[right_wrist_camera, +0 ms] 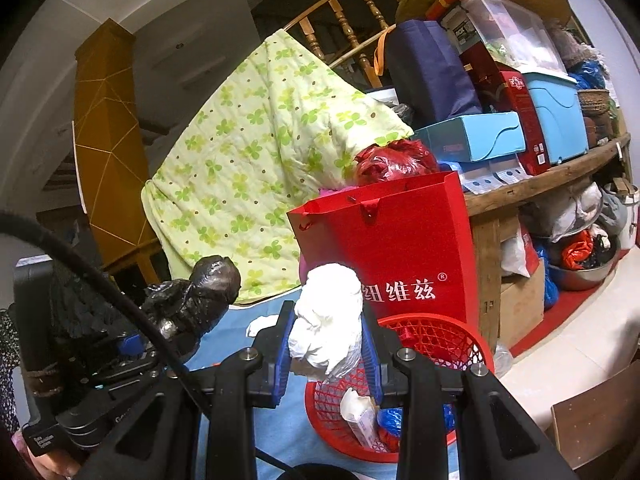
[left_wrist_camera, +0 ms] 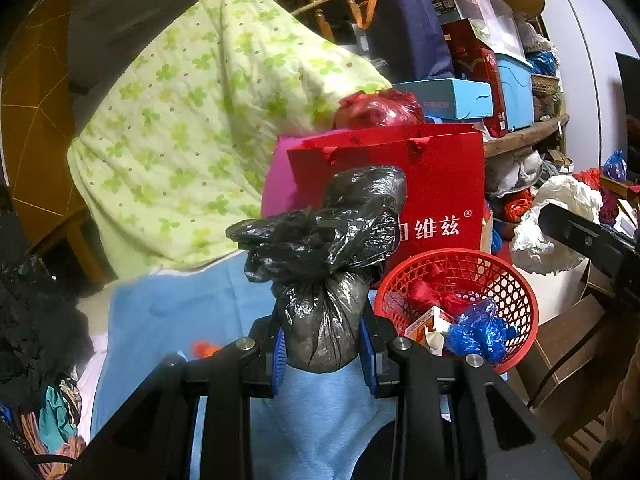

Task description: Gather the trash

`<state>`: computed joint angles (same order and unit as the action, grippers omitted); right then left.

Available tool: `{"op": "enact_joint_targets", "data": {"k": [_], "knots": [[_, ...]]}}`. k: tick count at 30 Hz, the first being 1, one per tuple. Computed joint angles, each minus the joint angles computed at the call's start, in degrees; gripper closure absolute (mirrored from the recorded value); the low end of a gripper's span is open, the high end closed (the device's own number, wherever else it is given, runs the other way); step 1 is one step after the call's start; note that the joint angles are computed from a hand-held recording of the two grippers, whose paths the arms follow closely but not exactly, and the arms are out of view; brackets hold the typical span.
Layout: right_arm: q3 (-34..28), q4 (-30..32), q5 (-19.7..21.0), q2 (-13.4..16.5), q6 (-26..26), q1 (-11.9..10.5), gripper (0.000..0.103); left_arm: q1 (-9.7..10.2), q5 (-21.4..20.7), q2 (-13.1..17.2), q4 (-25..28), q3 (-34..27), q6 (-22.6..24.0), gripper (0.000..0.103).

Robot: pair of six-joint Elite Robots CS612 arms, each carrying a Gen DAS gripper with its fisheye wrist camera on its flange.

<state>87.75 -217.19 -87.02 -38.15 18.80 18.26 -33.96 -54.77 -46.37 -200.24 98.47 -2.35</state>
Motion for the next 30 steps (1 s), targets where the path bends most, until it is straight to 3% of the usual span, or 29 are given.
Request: {"op": "enact_joint_targets", "data": {"k": [30], "knots": [[1.3,-0.4,-0.4,-0.3,2.9,-1.0,0.07,-0.67,-2.0,0.9,2.0,-1.4,2.8,0.071]]}}
